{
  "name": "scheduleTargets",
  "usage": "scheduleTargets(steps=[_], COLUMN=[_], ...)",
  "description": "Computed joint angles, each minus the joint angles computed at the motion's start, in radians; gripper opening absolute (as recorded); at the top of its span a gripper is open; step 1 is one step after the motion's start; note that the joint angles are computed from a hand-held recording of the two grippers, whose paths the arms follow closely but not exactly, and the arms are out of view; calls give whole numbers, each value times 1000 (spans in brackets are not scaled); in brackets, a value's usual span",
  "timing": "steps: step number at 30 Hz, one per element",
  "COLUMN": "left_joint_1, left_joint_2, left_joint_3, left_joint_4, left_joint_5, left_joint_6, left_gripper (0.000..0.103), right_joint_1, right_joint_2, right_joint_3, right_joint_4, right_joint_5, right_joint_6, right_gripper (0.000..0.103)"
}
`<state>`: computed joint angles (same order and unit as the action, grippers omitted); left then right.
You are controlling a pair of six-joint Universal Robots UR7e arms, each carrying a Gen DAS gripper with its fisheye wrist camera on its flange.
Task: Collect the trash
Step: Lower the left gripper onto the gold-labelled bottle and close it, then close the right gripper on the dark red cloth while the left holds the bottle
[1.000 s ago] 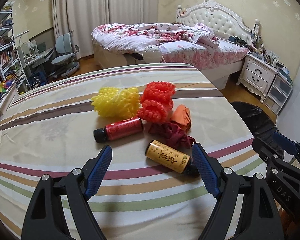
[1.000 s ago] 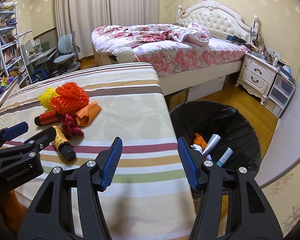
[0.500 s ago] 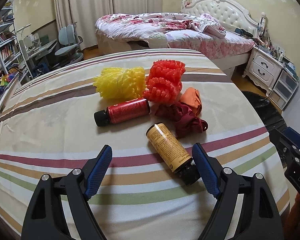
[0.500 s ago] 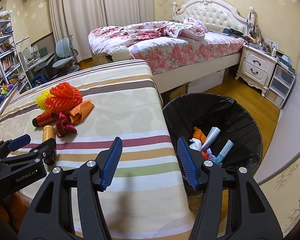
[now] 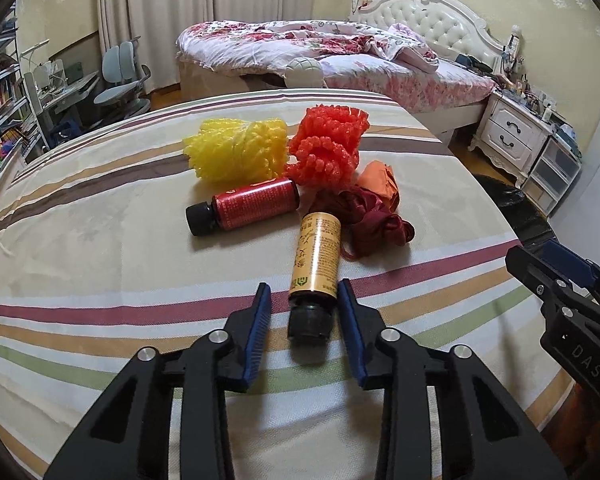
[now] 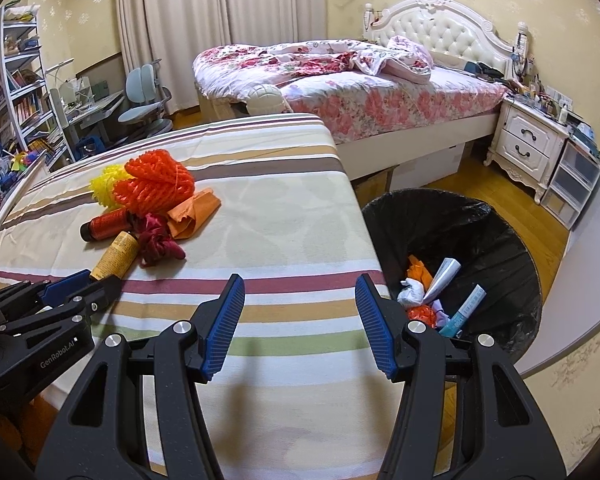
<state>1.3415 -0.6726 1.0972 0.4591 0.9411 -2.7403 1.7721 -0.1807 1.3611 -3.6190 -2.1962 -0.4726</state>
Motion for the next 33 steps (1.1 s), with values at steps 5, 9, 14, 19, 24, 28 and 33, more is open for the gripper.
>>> scheduleTargets(steps=[5, 9, 14, 19, 24, 28, 33], left_joint_1=[8, 17, 31, 53, 61, 67, 72], left_joint_2=[-17, -46, -84, -96, -81, -71, -74], left_joint_3=[14, 46, 79, 60, 15, -7, -6], left_joint_4=[1, -16, -53, -37, -3, 10, 3], left_joint_5=[15, 11, -14, -33, -41, -33, -26], left_joint_6=[2, 2, 12, -13, -11, -19, -15], left_gripper=[25, 25, 25, 25, 27, 44, 41], right_joint_1=[11, 24, 38, 51, 61, 64, 61], right_joint_2=[8, 25, 42, 70, 112, 137, 142], right_joint_3=[-11, -32, -65, -123, -209, -269, -296], right_joint_4=[28, 52, 100, 162, 238, 313, 372], right_joint_5=[8, 16, 39, 62, 63, 49, 43], right_joint_6=[4, -2, -5, -12, -27, -20, 3], right_gripper=[56, 56, 56, 56, 54, 45, 33])
